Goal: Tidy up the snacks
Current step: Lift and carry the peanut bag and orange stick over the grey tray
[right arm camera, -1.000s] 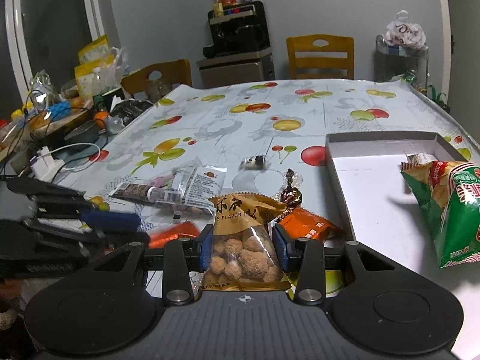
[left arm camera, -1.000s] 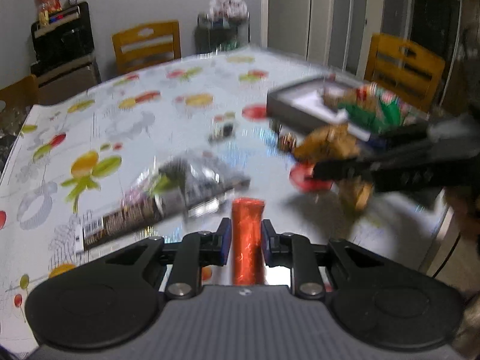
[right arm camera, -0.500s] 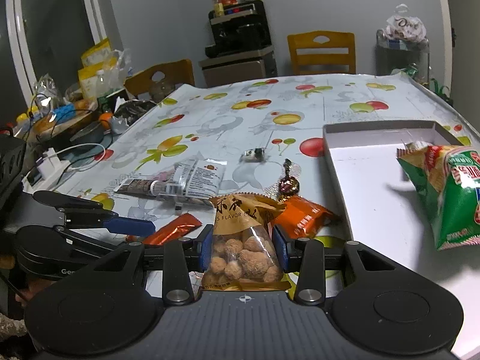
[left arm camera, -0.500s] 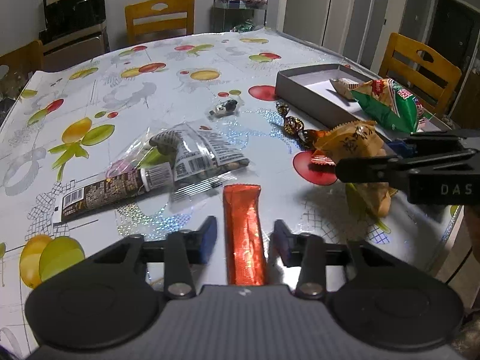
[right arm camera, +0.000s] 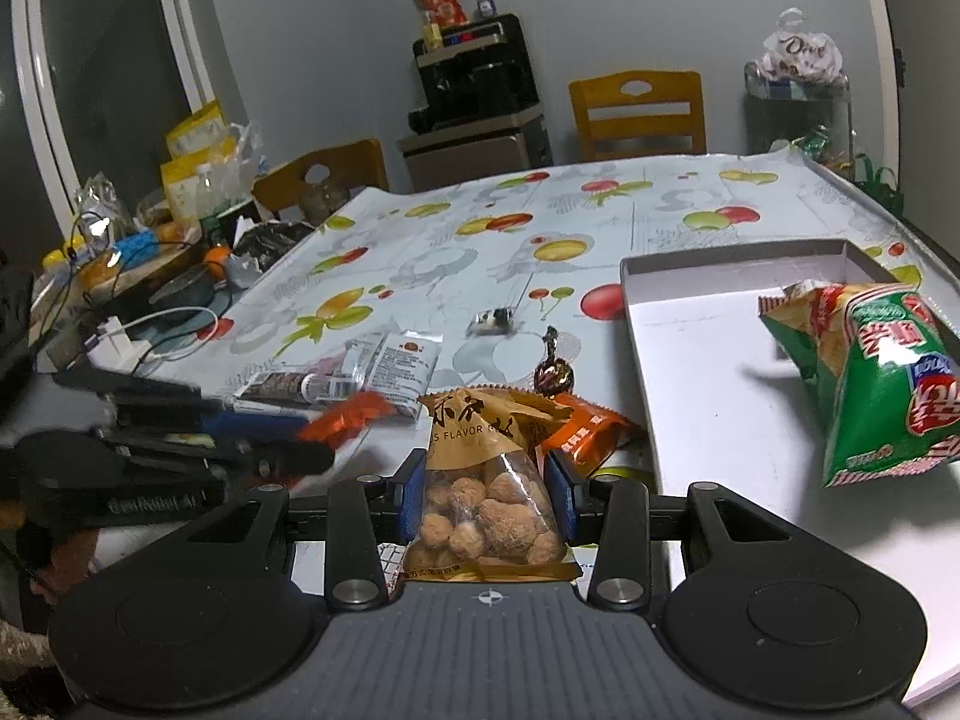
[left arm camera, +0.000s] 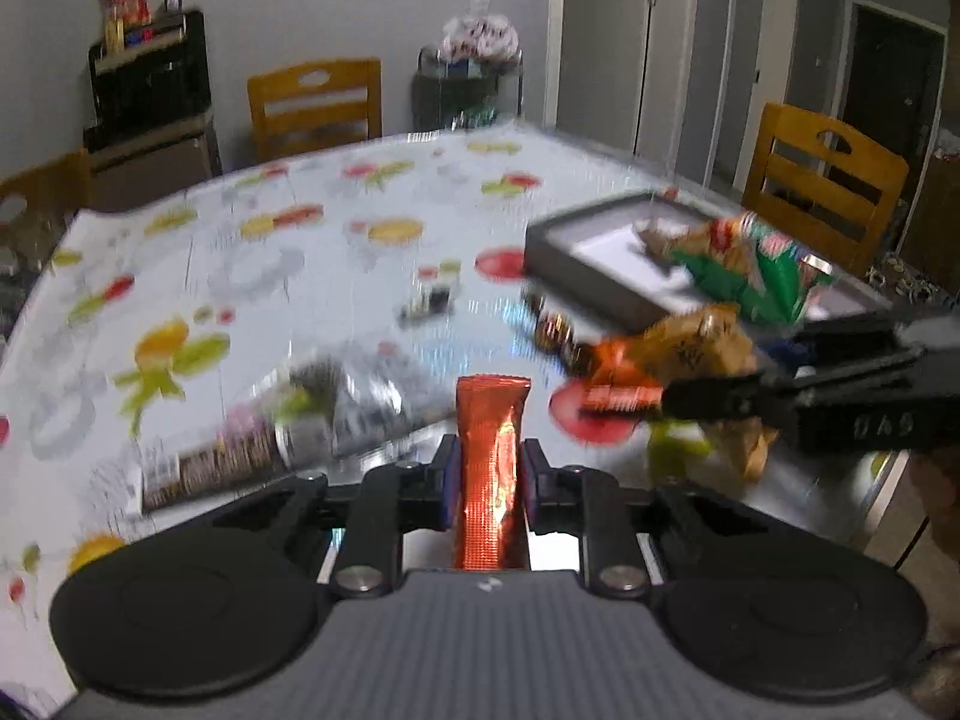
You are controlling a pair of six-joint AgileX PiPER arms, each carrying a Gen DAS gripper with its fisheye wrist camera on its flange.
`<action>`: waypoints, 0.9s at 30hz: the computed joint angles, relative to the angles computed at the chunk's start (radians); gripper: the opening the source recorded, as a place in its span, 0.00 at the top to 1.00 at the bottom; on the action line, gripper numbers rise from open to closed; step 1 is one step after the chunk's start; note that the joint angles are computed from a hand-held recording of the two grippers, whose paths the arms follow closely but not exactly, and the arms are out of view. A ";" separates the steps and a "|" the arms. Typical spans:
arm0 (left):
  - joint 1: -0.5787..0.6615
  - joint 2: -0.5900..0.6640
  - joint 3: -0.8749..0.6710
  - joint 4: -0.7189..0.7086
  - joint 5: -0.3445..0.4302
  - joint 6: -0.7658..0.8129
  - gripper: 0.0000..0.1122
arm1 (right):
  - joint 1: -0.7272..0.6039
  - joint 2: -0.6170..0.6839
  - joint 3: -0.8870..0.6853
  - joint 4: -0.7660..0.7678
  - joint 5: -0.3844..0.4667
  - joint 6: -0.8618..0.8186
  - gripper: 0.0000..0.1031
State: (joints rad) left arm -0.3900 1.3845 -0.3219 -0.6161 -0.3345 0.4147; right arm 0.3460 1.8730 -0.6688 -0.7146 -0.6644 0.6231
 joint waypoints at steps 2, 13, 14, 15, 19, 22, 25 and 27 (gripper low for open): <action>-0.014 -0.036 -0.021 -0.088 0.021 0.092 0.85 | -0.016 -0.025 0.015 -0.018 -0.012 0.004 0.59; -0.178 0.007 -0.208 -0.440 0.036 0.472 0.85 | -0.161 -0.189 0.121 0.023 -0.058 -0.085 0.59; -0.190 0.016 -0.228 -0.434 0.042 0.473 0.85 | -0.180 -0.197 0.124 0.023 -0.059 -0.084 0.59; -0.200 0.024 -0.243 -0.428 0.045 0.470 0.85 | -0.200 -0.204 0.128 0.024 -0.061 -0.084 0.59; -0.227 0.083 -0.331 -0.352 0.077 0.392 0.85 | -0.275 -0.209 0.136 0.058 -0.069 -0.111 0.59; -0.256 0.137 -0.402 -0.298 0.101 0.351 0.85 | -0.328 -0.199 0.132 0.049 -0.072 -0.095 0.59; -0.296 0.200 -0.471 -0.304 0.115 0.373 0.85 | -0.366 -0.186 0.138 0.045 -0.081 -0.102 0.59; -0.313 0.245 -0.512 -0.300 0.134 0.368 0.85 | -0.390 -0.166 0.131 0.036 -0.077 -0.094 0.59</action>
State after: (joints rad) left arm -0.7031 1.6295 -0.8342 -0.9158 -0.2007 0.7831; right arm -0.0444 1.7075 -0.5378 -0.6789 -0.7412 0.5294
